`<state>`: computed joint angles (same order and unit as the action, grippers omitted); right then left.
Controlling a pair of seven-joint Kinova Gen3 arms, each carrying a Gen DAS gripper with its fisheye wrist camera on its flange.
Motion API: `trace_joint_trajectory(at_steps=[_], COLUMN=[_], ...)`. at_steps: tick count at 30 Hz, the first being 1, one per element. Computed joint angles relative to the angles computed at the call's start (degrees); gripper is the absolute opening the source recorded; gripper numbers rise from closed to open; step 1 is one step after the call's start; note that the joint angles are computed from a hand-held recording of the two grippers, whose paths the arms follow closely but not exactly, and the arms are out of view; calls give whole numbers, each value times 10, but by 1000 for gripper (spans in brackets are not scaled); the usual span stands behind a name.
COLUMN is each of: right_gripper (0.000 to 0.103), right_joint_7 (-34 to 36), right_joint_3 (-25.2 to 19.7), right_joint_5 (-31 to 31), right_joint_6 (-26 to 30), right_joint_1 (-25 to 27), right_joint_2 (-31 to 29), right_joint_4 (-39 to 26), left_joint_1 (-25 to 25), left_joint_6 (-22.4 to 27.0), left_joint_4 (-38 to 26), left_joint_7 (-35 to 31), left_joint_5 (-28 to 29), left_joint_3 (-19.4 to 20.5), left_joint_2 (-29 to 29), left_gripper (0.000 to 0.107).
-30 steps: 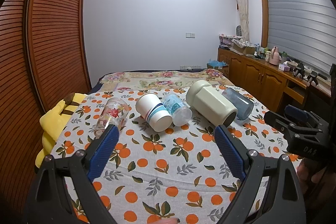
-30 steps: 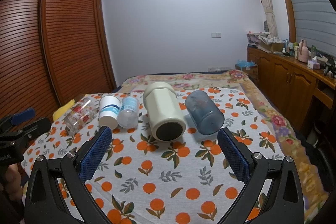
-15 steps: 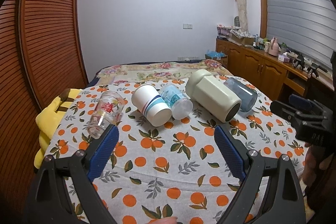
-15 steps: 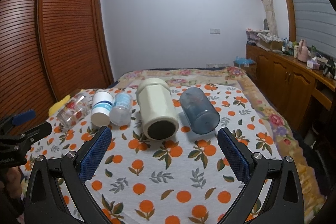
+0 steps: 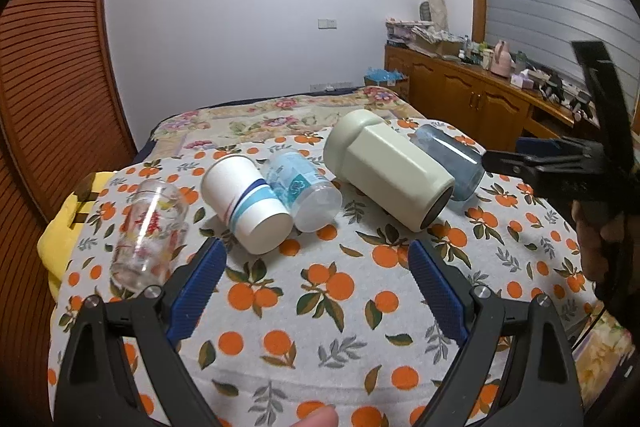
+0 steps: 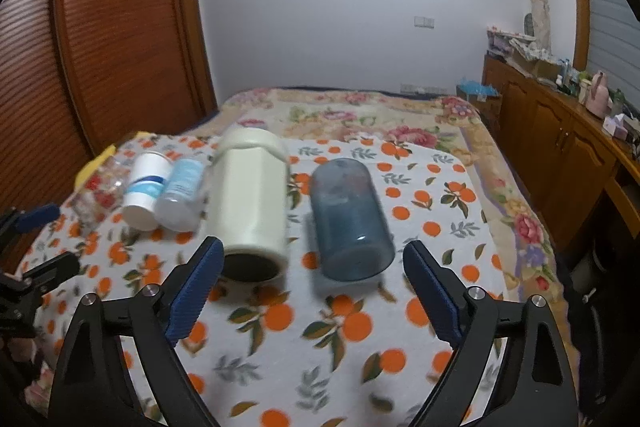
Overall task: Flip cup upright
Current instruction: 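Move the right gripper to the lying blue plastic cup and close on it, then lift the blue cup with the right gripper and swing it toward the left tool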
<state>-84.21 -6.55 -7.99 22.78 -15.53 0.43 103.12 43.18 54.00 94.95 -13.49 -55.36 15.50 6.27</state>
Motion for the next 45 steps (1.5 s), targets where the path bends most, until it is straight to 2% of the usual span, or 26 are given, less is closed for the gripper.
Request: trace_joint_trajectory(at_steps=[2,7,13,20,24,28,31,40,45], right_gripper=[91,89,83,82,82,76,68,67,67], right_joint_7=[2,53,64,59,63,61,61,57,64], right_joint_3=[3,1,1,5,1,1,0,3,0], right_joint_5=[5,-30,-19,9,-6,-17,-23,-13,-24], right_joint_6=[19,85,180,258,290,329,339,335,314], right_joint_1=[2,25,27,18,28,35,37,31,42], right_joint_2=[18,73,144,202,228,249,253,252,233], right_joint_4=[-22,-92,-196,-279,-311,-345,-352,-351,-325], left_joint_1=[-8,-22,-29,-26,-30,-29,-29,-30,-26], left_joint_6=[-11,-41,-63,-59,-64,-66,-68,-69,-66], left_joint_4=[-6,-21,-41,-55,-56,-54,-50,-36,-25], left_joint_7=[-19,-78,-133,-143,-146,-148,-141,-125,-105], left_joint_5=[14,52,84,99,111,112,111,108,95], left_joint_3=[-3,-14,-30,-50,-55,-58,-59,-55,-49], left_joint_2=[5,17,30,43,45,44,42,35,24], left_gripper=[93,93,89,86,86,86,86,86,86])
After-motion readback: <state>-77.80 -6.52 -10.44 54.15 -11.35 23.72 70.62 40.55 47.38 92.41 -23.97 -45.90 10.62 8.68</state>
